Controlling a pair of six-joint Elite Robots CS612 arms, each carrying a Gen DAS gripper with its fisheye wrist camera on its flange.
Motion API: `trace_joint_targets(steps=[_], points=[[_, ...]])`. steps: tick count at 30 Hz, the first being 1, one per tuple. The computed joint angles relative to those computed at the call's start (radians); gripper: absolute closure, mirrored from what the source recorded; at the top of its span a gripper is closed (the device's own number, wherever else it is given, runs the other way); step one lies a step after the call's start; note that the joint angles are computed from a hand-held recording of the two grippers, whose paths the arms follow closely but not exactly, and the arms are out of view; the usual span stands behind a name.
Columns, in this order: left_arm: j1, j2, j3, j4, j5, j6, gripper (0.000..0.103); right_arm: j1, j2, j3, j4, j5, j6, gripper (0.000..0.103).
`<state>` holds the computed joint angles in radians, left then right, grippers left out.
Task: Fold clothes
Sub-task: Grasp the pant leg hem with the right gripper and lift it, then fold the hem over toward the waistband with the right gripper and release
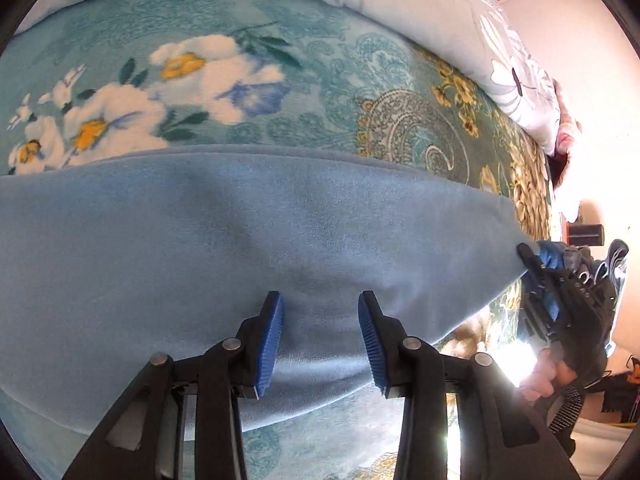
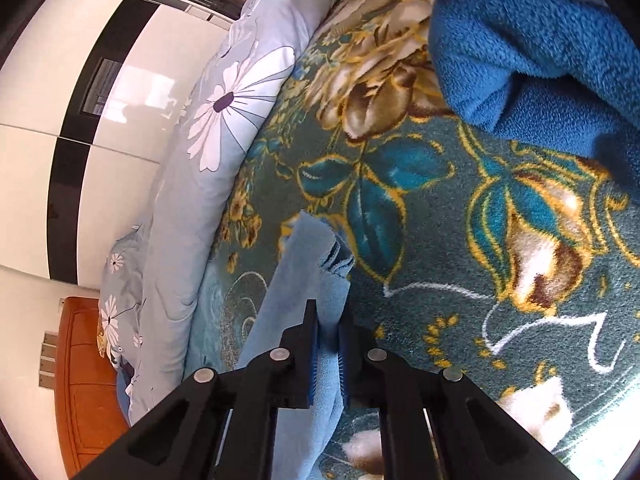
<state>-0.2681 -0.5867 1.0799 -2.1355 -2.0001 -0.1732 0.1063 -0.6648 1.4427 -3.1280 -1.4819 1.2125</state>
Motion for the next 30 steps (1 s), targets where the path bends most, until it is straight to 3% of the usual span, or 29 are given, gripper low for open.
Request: trace_joint_targets(steps=[6,11,16,24,30], points=[[0.017,-0.005,0.007,-0.017,-0.048,-0.054,0.065,0.018,-0.024,-0.037,0.038,-0.015,-0.143,0.094],[0.067,-0.068,0.088,-0.095,-0.055,-0.124,0.063,0.051,-0.033,-0.107,0.108,-0.022,-0.328,0.094],[0.130,-0.149,0.197,-0.139,-0.005,-0.201,0.063,0.104,-0.017,-0.216,0.232,-0.030,-0.539,0.094],[0.213,-0.221,0.338,-0.231,0.012,-0.381,0.063,0.187,0.091,-0.443,0.491,0.013,-0.755,0.094],[0.232,-0.217,0.364,-0.257,-0.012,-0.417,0.063,0.238,0.206,-0.620,0.698,0.021,-0.864,0.094]])
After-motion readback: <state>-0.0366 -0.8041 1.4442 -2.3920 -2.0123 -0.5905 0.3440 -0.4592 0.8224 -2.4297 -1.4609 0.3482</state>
